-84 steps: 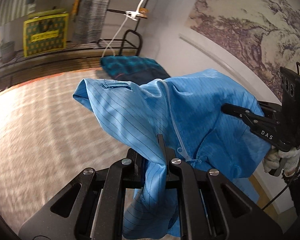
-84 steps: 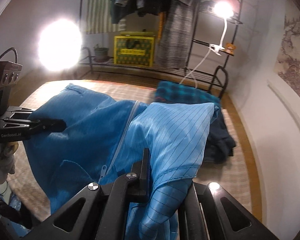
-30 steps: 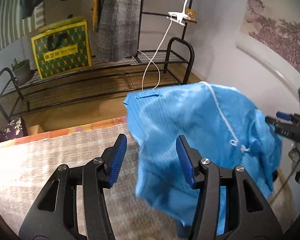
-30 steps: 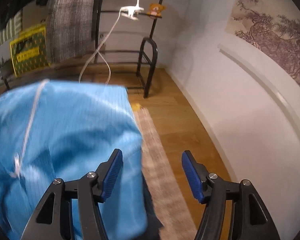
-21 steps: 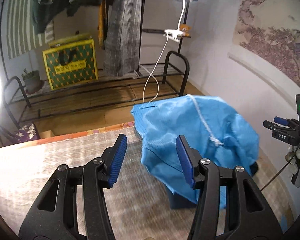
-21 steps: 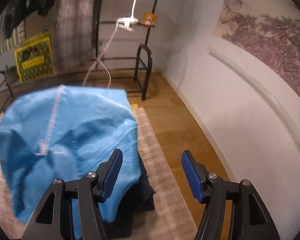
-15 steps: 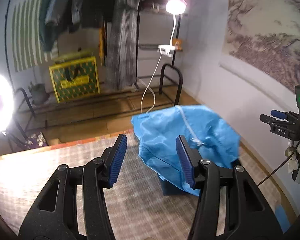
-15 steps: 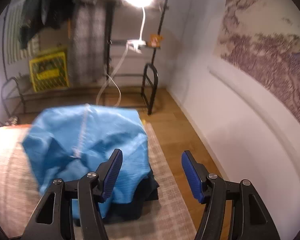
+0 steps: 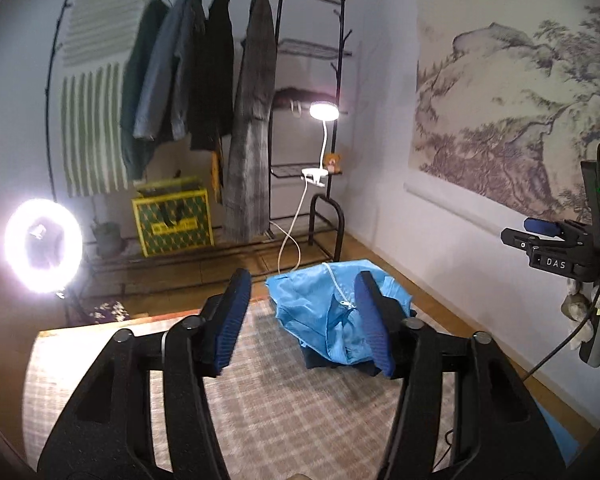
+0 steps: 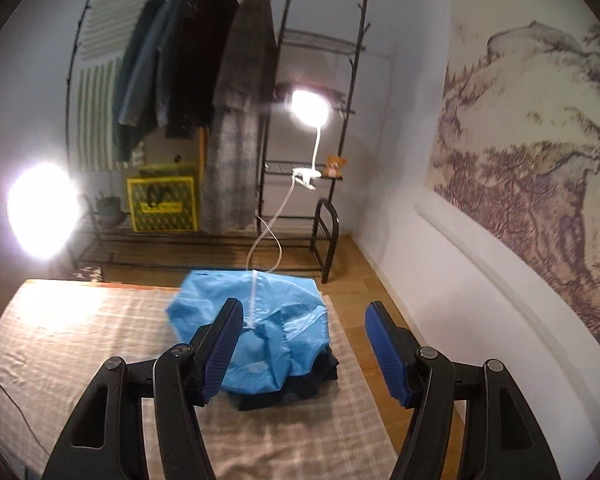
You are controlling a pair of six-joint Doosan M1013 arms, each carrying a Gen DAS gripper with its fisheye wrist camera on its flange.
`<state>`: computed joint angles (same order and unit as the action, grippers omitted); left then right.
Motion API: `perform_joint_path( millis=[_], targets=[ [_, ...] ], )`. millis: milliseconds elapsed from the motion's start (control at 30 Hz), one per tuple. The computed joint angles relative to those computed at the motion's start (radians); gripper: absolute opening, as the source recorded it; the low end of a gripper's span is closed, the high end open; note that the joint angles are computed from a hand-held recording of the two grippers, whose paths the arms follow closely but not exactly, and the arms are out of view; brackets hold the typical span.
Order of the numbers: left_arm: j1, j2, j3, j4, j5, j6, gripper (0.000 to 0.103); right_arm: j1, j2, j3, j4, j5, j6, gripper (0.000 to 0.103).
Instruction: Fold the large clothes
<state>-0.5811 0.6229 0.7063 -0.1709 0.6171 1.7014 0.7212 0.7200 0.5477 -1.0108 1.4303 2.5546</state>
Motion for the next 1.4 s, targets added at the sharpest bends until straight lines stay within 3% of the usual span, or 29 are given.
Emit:
perform_joint_path(
  millis=[200, 333, 433, 567, 667, 733, 933, 1133, 1267, 1400],
  targets=[
    [0.005, -0.163, 0.239, 0.007, -0.120, 0.031, 0.059, 0.080, -0.027, 0.015, -0.039, 0.018, 0.037, 0.067],
    [0.007, -0.254, 0.388, -0.009, -0.186, 0.073, 0.074, 0.126, -0.039, 0.041, -0.055, 0.022, 0.070, 0.070],
    [0.001, -0.316, 0.493, 0.011, -0.241, 0.087, 0.078, 0.155, -0.055, 0.083, -0.063, 0.011, 0.103, 0.073],
    [0.004, -0.365, 0.580, -0.054, -0.258, 0.151, 0.082, 0.187, -0.067, 0.127, -0.063, 0.003, 0.145, 0.077],
    [0.005, -0.396, 0.635, -0.076, -0.282, 0.174, 0.086, 0.206, -0.069, 0.145, -0.084, 0.007, 0.163, 0.080],
    [0.007, -0.413, 0.666, -0.097, -0.299, 0.194, 0.095, 0.220, -0.071, 0.158, -0.102, 0.011, 0.183, 0.085],
    [0.014, -0.466, 0.736, -0.119, -0.353, 0.207, 0.102, 0.254, -0.077, 0.177, -0.164, 0.020, 0.248, 0.096],
    [0.021, -0.516, 0.781, -0.155, -0.390, 0.240, 0.103, 0.286, -0.073, 0.166, -0.215, 0.038, 0.261, 0.102],
    [0.023, -0.542, 0.799, -0.117, -0.391, 0.212, 0.103, 0.301, -0.074, 0.166, -0.213, 0.048, 0.269, 0.103],
    [0.013, -0.553, 0.818, 0.051, -0.388, 0.057, 0.103, 0.309, -0.078, 0.182, -0.195, 0.040, 0.281, 0.103]
  ],
)
